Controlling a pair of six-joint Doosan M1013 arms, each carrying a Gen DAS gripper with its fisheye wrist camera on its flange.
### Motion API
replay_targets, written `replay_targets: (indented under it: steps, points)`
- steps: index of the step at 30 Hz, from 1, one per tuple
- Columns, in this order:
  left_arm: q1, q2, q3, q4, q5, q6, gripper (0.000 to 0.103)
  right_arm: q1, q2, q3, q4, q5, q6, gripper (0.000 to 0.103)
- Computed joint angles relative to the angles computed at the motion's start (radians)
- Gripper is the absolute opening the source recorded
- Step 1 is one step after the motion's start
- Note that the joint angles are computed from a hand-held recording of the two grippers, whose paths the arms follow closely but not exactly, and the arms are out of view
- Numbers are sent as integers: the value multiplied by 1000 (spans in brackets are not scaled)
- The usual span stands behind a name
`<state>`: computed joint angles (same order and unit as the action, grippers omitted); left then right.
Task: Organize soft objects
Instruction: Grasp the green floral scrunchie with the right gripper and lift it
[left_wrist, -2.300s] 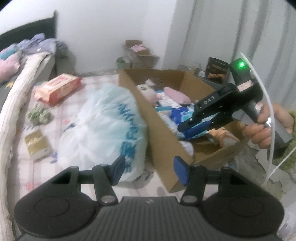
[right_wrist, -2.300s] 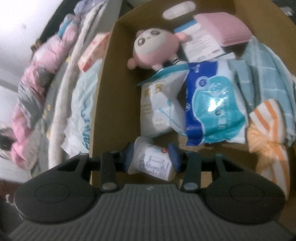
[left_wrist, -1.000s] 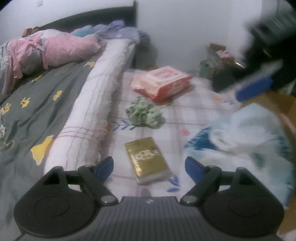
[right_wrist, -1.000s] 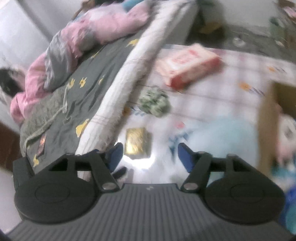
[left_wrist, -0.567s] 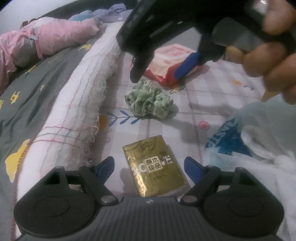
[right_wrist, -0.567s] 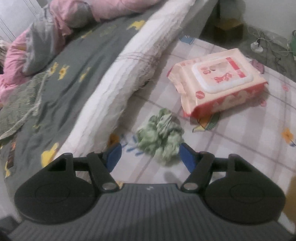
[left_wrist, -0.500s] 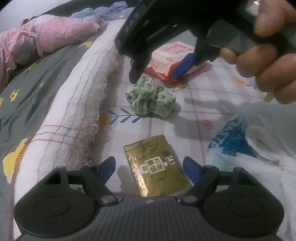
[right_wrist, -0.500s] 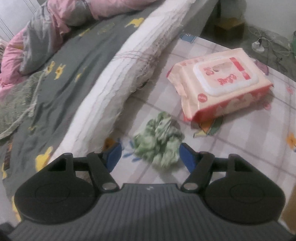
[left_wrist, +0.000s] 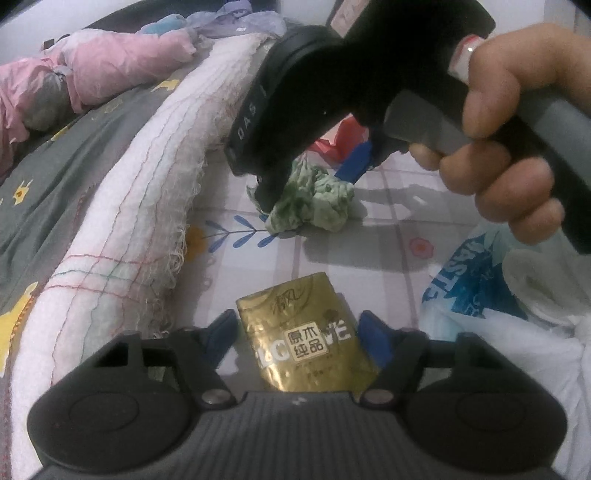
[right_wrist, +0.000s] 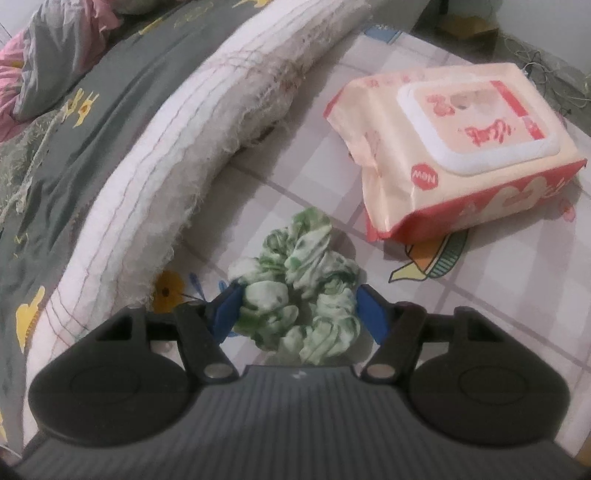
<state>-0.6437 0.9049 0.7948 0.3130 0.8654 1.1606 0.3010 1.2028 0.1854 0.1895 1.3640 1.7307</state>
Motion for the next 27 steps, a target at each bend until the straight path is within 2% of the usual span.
replay_targets:
  steps: [1,3,4,6,9,12,20,27]
  points:
    - [0,1,-2,-1,3,2,66,0,-2,3,2,-2,-8,61]
    - [0,-1,0,0,1,0,65,0,-16,31,12,-16,-11,50]
    - [0,-2,2,0,-1,-2,65,0,-19,36,12,-18,-8,48]
    - [0,-4,4,3,-3,-3,64,2,-25,47,8,-25,-1,36]
    - [0,-8,9,1,-7,-5,63,-3,-40,78,26,-45,16,28]
    - [1,-12,14,-6,-10,-5,63,-8,-67,131,49,-86,20,24]
    - [-3,-49,63,15,-48,-34,62,-20,-132,230,96,-149,27,21]
    - [-10,-101,132,50,-105,-71,62,-22,-239,390,137,-260,0,21]
